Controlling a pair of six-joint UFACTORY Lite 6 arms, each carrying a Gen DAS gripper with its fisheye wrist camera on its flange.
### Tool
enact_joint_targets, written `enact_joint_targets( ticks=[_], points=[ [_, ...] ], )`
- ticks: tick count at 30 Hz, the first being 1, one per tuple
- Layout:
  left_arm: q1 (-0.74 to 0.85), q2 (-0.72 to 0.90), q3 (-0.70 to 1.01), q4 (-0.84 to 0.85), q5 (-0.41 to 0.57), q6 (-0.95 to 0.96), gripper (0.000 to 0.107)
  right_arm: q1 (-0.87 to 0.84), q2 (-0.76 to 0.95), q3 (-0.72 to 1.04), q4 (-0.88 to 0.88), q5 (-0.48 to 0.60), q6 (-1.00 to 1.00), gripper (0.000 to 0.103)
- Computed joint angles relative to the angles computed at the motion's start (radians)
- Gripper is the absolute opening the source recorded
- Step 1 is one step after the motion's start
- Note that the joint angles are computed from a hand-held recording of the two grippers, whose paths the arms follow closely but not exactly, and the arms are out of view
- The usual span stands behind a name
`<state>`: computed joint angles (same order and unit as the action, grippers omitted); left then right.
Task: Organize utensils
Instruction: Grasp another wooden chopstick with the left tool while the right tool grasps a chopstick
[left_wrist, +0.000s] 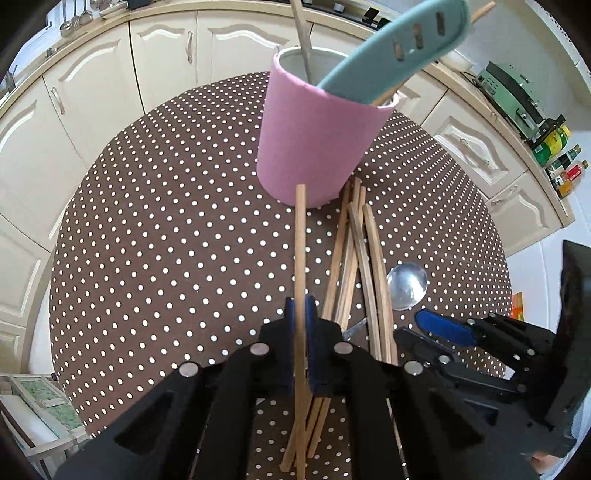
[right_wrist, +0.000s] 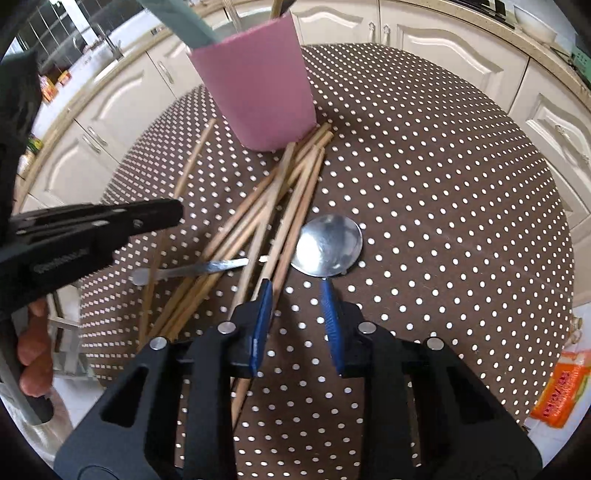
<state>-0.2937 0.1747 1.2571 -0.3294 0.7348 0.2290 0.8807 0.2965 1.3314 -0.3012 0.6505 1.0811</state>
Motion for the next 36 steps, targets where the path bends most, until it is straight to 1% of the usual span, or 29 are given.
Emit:
enact_joint_targets(
  ticks=[4, 6, 9, 14, 19, 23, 24, 25, 26, 27, 29, 36],
  points=[
    [0.004, -0.012, -0.018, -0.022, 0.004, 0.016, 0.006, 0.005, 0.003, -0.010, 0.009, -0.018, 0.020, 0.027],
    [-0.020, 0.003, -0.023, -0.027, -0.022, 0.001, 0.006, -0.001, -0.012, -0.033, 0.020, -0.022, 0.014, 0.027],
    [-0.016, -0.007, -0.039, -0.040, -0.023, 0.015, 0.006, -0.010, -0.011, -0.024, 0.030, -0.001, -0.011, 0.027],
    [-0.007, -0.025, -0.073, -0.054, -0.031, 0.031, 0.006, -0.024, 0.069, 0.087, 0.078, 0.035, -0.068, 0.027],
    [0.000, -0.033, -0.085, -0.061, -0.028, 0.043, 0.006, -0.019, 0.156, 0.199, 0.104, 0.068, -0.083, 0.027],
    [-0.004, -0.040, -0.093, -0.064, -0.030, 0.040, 0.006, -0.008, 0.278, 0.365, 0.096, 0.139, -0.097, 0.027],
    [-0.008, -0.038, -0.088, -0.064, -0.028, 0.036, 0.006, -0.008, 0.296, 0.385, 0.086, 0.143, -0.101, 0.027],
    [-0.009, -0.039, -0.088, -0.066, -0.026, 0.038, 0.006, -0.008, 0.305, 0.394, 0.078, 0.141, -0.100, 0.025],
    [-0.008, -0.044, -0.092, -0.071, -0.026, 0.043, 0.006, -0.007, 0.313, 0.405, 0.067, 0.151, -0.091, 0.018],
    [-0.007, -0.046, -0.092, -0.075, -0.023, 0.046, 0.006, -0.008, 0.310, 0.398, 0.056, 0.152, -0.082, 0.009],
    [-0.002, -0.052, -0.094, -0.095, -0.015, 0.062, 0.006, -0.013, 0.285, 0.358, 0.055, 0.121, -0.070, 0.007],
    [0.004, -0.143, -0.118, -0.147, 0.000, 0.096, 0.006, -0.012, 0.103, 0.144, -0.032, -0.008, 0.051, 0.005]
  ],
)
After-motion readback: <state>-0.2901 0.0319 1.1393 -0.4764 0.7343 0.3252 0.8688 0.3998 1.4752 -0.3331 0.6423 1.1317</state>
